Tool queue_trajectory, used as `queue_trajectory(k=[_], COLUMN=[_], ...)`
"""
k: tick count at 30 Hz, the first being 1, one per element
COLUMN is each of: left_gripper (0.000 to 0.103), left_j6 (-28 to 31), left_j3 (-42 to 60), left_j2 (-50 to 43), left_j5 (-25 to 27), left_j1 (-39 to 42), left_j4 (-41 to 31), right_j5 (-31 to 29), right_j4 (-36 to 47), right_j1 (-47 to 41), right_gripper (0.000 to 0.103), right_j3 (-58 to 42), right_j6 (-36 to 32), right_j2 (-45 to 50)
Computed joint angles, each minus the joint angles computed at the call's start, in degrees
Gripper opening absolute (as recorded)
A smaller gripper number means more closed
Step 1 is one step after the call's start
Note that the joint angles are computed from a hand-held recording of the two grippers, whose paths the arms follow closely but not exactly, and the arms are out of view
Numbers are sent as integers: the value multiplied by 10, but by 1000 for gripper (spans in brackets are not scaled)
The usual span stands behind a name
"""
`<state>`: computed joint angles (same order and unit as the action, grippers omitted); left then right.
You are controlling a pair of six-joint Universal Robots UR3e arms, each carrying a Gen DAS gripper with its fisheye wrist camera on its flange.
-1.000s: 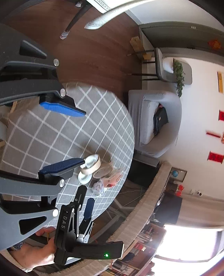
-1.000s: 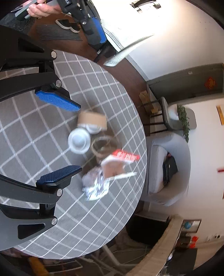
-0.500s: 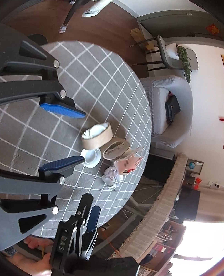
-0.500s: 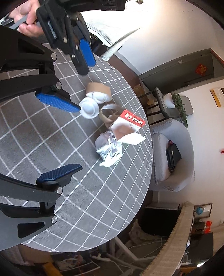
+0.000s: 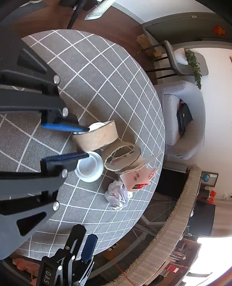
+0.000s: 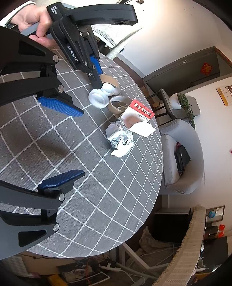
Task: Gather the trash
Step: 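Grasp the brown tape roll with the left gripper and lift it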
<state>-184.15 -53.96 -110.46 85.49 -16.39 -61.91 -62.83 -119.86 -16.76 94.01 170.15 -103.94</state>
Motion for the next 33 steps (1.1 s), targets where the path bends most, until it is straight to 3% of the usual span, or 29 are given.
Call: queue_trajectory(k=[4,11,18,24,25,27,29,31,33], left_gripper=[22,22,22,22,22,22,22,22,22], left_j6=[20,98,193,231,243,241,249,216,226], left_j3=[23,39,-23,-64,-77,-83,-98,-76,-92], left_j2=[-6,-6,24,60,64,76,81,92,103], left_j5=[25,125,201,174,189,156,179,101,116], left_j1=[-10,-44,-69,-48,-51,-32,-29,8,12], left_j4=[-19,-34,8,14,28,11,23,-36,-16], right_j5=[3,-9,-42,-75,-82,-89,-95,-98,-104], right_j4=[3,0,-3,3,1,2,2,2,2], right_j1=[4,33,82,127,135,146,155,162,175], right_gripper=[63,63,63,63,63,63,63,63,63], right_j3=[-1,-21,-64,-110,-115,-127,-137,-146,-160], right_j6=[-4,6,25,44,49,53,57,60,65], right_j2=[0,18,60,103,109,120,129,136,147])
